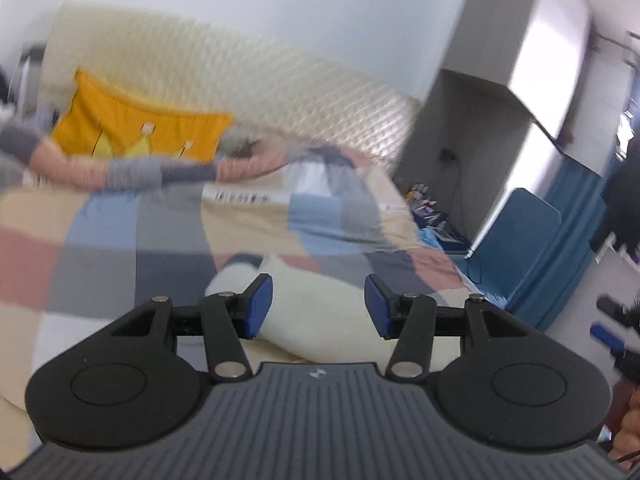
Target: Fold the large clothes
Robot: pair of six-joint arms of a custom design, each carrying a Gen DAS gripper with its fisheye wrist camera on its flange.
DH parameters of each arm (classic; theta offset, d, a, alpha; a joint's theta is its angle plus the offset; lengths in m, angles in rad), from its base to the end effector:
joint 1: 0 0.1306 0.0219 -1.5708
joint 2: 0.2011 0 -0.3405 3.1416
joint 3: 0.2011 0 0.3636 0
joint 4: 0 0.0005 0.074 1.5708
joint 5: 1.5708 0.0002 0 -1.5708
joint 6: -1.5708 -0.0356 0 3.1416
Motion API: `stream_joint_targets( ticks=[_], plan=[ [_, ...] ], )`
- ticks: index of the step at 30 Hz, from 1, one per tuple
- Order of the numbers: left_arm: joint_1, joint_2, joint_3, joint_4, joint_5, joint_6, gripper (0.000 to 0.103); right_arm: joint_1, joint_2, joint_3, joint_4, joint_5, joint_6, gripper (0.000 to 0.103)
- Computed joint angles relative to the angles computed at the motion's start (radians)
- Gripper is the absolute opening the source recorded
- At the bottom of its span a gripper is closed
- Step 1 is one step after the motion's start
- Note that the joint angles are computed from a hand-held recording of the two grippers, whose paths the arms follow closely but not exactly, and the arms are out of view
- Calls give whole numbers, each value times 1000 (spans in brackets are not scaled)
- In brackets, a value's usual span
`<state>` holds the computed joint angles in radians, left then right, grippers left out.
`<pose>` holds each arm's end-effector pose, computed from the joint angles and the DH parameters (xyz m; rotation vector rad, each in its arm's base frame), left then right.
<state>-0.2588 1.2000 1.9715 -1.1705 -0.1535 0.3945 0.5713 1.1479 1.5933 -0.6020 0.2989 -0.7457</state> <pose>0.3160 -0.0785 0.6771 -0.2342 1.9612 -0.2764 0.3271 0.1972 0.6024 0.3787 1.7328 0.7104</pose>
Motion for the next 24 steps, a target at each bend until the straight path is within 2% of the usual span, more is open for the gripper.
stream_joint_targets(
  ticks=[3,5,10,12,15,20,23,24],
  plan=[
    [-101,-24,71,-58,-121,-45,57,87,-38,42,-58,73,71,54],
    [-157,-39,100,-90,-166,-63,57,153,-52,67,-97,131,117,54],
    [-330,-99,94,-142,-337,-66,57,322,-77,85,-170,260,176,54],
    [-390,-127,69,-160,-384,-49,57,386,-78,89,-203,323,187,54],
    [-500,-175,11,-182,-501,-17,57,469,-87,74,-247,391,167,54],
    [-612,-240,-79,-218,-598,66,57,545,-78,58,-335,443,145,54],
    [-630,-277,-137,-216,-600,110,57,574,-69,55,-385,463,134,54],
    [-651,-282,-148,-230,-628,124,57,583,-66,54,-394,469,130,54]
  ],
)
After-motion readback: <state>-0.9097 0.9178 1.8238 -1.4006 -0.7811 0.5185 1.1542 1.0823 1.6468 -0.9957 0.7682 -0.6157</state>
